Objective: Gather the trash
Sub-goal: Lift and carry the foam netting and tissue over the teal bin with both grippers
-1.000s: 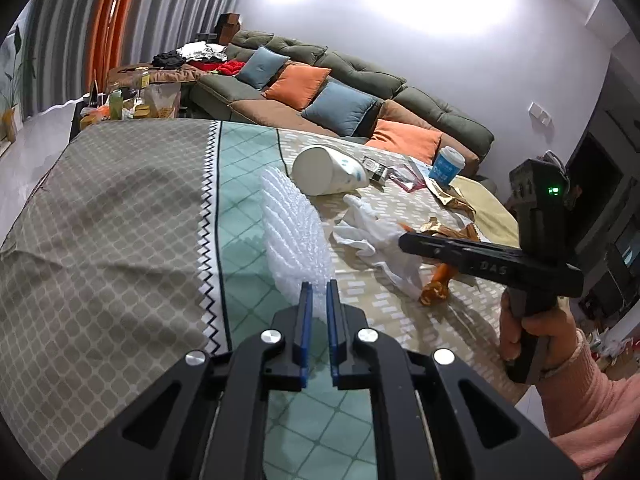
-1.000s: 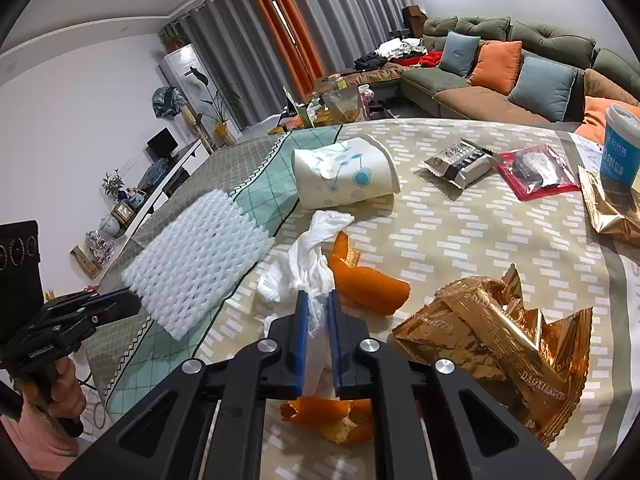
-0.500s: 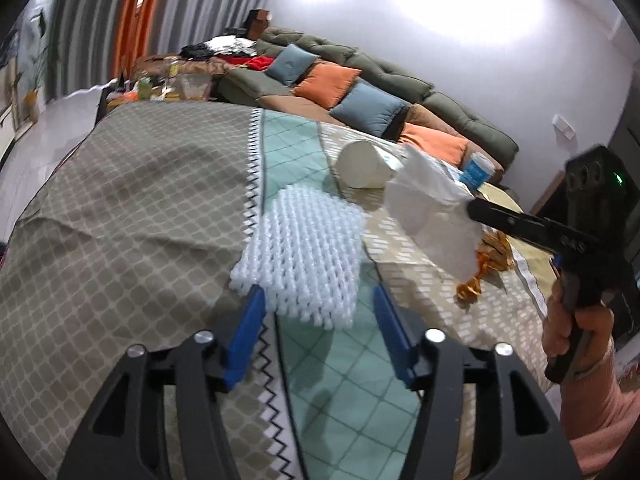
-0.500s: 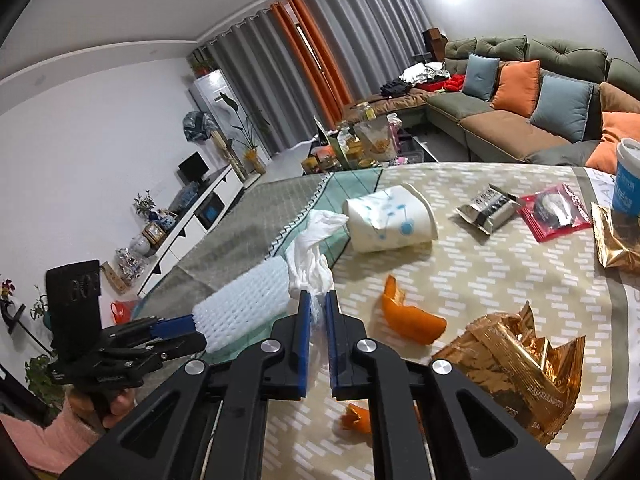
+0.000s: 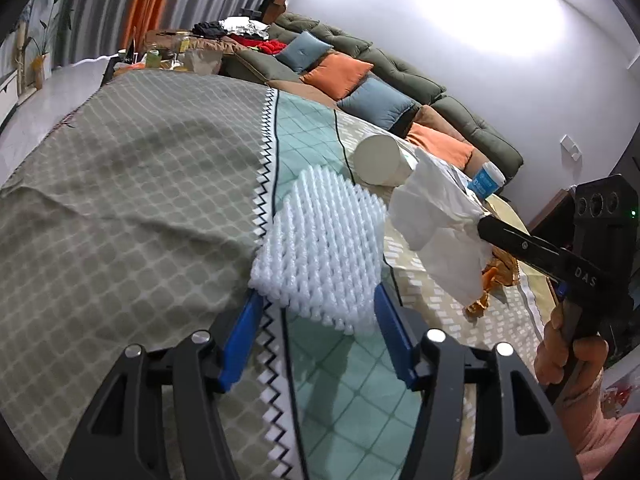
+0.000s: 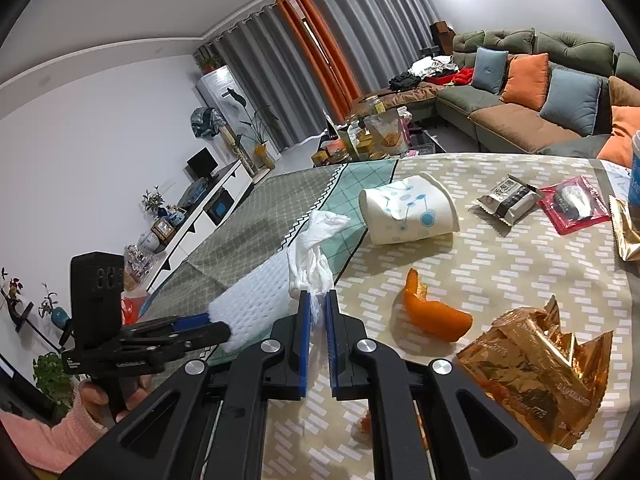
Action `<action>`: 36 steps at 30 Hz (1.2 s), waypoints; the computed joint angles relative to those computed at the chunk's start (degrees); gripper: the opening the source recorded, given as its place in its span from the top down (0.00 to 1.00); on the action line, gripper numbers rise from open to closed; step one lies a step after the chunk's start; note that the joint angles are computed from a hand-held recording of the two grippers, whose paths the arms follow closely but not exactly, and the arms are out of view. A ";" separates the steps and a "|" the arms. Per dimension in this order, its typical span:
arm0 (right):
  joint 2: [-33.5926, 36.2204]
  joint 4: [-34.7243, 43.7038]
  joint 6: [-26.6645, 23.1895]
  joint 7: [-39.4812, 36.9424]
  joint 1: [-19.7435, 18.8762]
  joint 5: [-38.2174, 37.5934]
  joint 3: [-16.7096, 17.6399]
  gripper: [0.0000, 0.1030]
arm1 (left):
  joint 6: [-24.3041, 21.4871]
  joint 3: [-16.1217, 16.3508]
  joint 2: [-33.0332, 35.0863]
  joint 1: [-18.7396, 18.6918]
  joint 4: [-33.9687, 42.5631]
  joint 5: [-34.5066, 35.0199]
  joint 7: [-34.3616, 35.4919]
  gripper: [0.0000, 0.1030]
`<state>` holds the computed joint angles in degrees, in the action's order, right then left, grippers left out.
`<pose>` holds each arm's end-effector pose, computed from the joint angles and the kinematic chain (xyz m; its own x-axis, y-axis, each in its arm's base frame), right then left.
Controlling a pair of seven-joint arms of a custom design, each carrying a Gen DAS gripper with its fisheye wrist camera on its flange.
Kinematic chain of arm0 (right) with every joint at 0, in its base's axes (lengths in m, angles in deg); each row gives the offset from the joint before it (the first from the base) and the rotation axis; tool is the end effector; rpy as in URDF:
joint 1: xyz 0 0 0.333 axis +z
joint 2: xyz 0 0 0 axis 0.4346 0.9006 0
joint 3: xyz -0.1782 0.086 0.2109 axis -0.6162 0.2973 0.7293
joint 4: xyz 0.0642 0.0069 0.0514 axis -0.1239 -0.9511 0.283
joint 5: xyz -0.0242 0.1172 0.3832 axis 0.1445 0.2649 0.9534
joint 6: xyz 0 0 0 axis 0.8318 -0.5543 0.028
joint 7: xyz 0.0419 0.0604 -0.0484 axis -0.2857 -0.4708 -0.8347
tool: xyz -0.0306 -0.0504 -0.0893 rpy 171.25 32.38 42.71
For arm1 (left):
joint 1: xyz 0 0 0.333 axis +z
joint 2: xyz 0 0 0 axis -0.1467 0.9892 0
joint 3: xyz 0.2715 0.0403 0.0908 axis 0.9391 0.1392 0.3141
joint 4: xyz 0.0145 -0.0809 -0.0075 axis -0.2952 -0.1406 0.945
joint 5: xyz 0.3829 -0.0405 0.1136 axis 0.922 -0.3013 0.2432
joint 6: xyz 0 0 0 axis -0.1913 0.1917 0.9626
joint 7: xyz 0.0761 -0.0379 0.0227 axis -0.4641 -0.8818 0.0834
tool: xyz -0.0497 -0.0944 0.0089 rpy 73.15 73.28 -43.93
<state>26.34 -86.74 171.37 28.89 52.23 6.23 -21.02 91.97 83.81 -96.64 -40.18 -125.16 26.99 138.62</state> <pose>0.4568 0.2253 0.4818 0.5427 -0.7049 -0.4566 -0.7012 -0.0810 -0.7084 0.3810 -0.2531 0.4585 -0.1286 -0.9087 0.3971 -0.7620 -0.1658 -0.6260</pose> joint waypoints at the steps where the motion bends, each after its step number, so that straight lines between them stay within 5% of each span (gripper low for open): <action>1: 0.04 0.05 0.01 0.01 0.04 -0.02 0.04 0.92 | 0.53 1.60 0.49 -1.76 0.18 -0.90 1.30 0.60; 3: 0.09 0.13 0.14 0.16 0.12 -0.06 0.18 0.92 | 1.40 5.37 1.18 -5.91 0.35 -4.02 4.00 0.84; 4: 0.20 0.27 0.14 0.22 0.17 0.03 0.17 0.92 | 1.89 5.91 1.34 -6.54 0.28 -4.78 4.65 0.88; 15: -0.04 1.07 -1.01 -2.53 0.90 2.69 0.03 0.92 | 4.09 -0.87 -6.14 1.45 -4.36 2.55 -2.32 0.90; 36: 7.91 12.46 -8.20 -6.62 3.82 4.40 3.85 0.92 | -14.67 -4.72 -40.71 10.00 -18.93 12.14 -12.25 0.90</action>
<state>34.25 -74.28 163.17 22.27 56.05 10.62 -17.17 77.30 79.10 -137.35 -30.19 -144.08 39.13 126.37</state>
